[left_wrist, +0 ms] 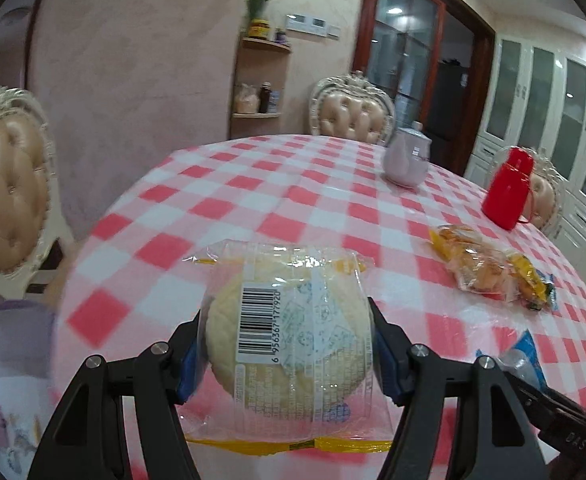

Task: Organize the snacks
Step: 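Carry both snacks to the white box and open both tools over it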

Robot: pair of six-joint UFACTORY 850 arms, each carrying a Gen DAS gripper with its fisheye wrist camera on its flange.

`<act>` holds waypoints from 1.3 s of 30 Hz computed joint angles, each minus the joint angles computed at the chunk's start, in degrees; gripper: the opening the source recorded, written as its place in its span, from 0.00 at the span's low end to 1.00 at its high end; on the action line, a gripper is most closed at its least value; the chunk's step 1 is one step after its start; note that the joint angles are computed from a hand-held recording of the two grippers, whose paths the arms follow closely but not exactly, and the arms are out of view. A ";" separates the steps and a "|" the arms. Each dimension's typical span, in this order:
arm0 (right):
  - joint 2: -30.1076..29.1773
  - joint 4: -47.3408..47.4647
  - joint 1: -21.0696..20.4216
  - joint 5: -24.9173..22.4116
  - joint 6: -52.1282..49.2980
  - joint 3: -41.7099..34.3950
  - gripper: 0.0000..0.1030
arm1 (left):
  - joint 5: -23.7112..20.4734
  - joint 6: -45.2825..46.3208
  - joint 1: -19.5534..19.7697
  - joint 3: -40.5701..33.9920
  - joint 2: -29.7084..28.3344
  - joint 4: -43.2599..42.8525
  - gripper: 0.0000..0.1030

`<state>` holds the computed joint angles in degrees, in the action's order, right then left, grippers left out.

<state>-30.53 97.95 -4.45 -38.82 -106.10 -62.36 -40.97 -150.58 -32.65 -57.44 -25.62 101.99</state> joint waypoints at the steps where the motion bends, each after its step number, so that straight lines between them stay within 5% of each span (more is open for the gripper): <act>1: 0.13 -0.16 0.94 -0.03 -0.30 0.27 0.57 | -0.33 0.31 0.00 1.14 0.79 -0.55 0.66; 20: 1.33 -4.60 17.83 -1.64 -3.61 3.16 0.57 | -5.05 -2.32 2.57 24.17 16.99 -12.65 0.67; 34: 3.63 -9.79 24.95 -4.44 -7.65 6.99 0.57 | -6.12 -1.01 5.23 31.92 21.90 -21.88 0.67; 39: 4.71 -11.96 28.17 -4.77 -10.29 8.83 0.58 | -11.08 0.04 4.37 33.79 24.43 -26.98 0.67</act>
